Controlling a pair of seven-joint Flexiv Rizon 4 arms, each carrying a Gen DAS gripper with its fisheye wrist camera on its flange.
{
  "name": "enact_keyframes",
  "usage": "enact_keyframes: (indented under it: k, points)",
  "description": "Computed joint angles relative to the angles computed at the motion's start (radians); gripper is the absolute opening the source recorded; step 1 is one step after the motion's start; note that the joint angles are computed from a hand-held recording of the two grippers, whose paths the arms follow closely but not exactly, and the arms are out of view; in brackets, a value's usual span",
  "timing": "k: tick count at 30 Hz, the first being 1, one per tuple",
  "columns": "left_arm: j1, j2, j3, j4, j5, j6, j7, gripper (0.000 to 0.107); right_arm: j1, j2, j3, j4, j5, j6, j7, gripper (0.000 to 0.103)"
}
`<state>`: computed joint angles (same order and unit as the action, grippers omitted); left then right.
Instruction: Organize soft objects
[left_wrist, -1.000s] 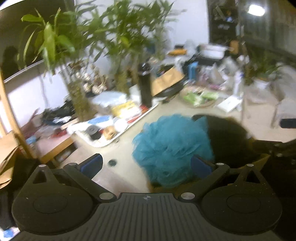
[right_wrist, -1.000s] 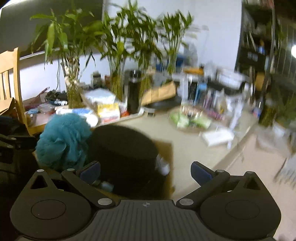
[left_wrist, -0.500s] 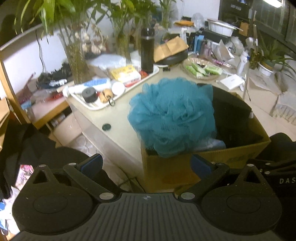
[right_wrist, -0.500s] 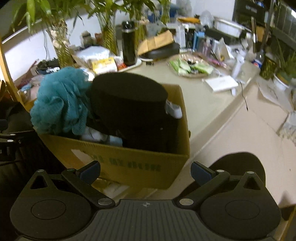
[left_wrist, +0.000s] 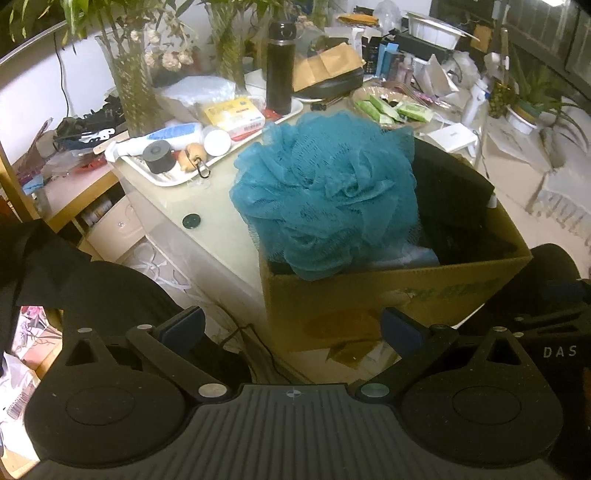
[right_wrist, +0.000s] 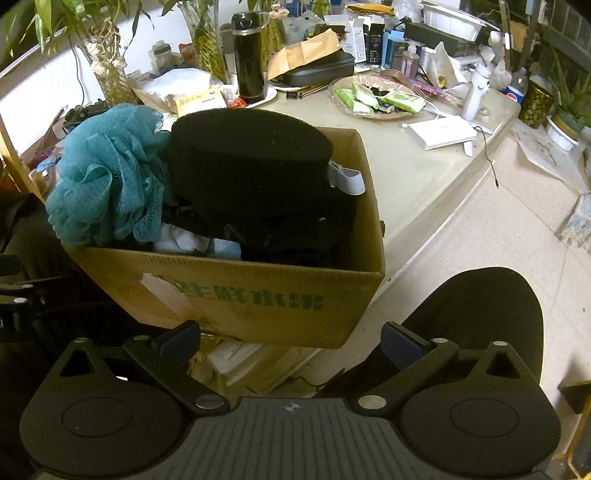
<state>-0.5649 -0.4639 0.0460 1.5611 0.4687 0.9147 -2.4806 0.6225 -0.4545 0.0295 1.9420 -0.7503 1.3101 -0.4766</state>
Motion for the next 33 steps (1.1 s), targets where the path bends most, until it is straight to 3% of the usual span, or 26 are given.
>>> enact_keyframes:
  k: [33]
  points:
    - [0.000, -0.012, -0.006, -0.008, -0.026, -0.002, 0.025, 0.103, -0.007, -0.002, -0.004, -0.005, 0.011, 0.003, -0.006, 0.103]
